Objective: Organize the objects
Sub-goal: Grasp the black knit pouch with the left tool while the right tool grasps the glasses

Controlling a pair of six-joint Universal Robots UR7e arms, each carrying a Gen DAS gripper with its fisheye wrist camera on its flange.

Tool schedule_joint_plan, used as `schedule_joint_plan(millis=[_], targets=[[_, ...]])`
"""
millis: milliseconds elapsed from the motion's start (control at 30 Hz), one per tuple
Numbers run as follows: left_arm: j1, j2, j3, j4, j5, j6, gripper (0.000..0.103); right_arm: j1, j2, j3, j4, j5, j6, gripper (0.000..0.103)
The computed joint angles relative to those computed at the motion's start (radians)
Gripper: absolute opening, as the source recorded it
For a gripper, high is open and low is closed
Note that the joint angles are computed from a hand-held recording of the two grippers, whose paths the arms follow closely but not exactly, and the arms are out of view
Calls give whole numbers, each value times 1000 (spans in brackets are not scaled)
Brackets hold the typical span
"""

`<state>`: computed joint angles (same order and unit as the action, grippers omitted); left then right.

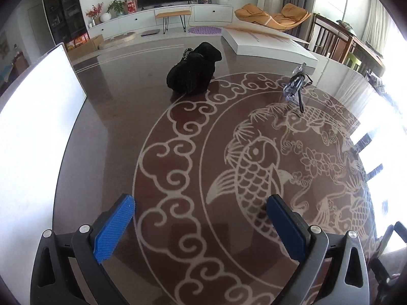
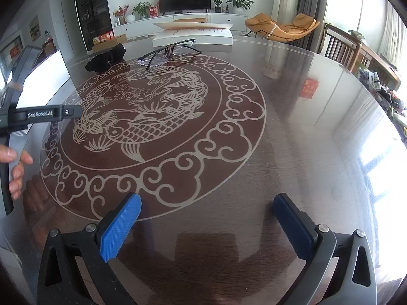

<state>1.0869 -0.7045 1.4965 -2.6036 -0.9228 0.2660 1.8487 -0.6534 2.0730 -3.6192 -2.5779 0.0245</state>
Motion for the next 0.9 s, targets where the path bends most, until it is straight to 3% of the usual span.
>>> schedule_joint_plan(millis=[267, 367, 433, 467, 500, 567, 700, 833, 900], targets=[[20, 259, -519, 380, 27, -62, 103, -1, 0, 1, -4, -1, -2, 103], [27, 339, -673, 441, 44, -93, 103, -1, 0, 1, -4, -1, -2, 103], [34, 361, -713, 427, 28, -86, 103, -1, 0, 1, -4, -1, -3, 103], [39, 349, -687, 382, 7, -70, 99, -1, 0, 1, -4, -1, -3, 103], [39, 336, -651, 311, 4, -46, 71, -1, 0, 0, -5, -1, -3, 103], [42, 293, -567, 219, -35, -12, 34, -1, 1, 1, -5, -1, -3, 103], [44, 163, -337, 97, -64, -38, 34, -1, 1, 0, -6, -1, -4, 103], [10, -23, 42, -126, 17, 20, 35, -1, 1, 0, -6, 0, -4, 103], [-3, -123, 197, -169, 21, 11, 36, -4, -5, 1, 3, 8, -6, 103]])
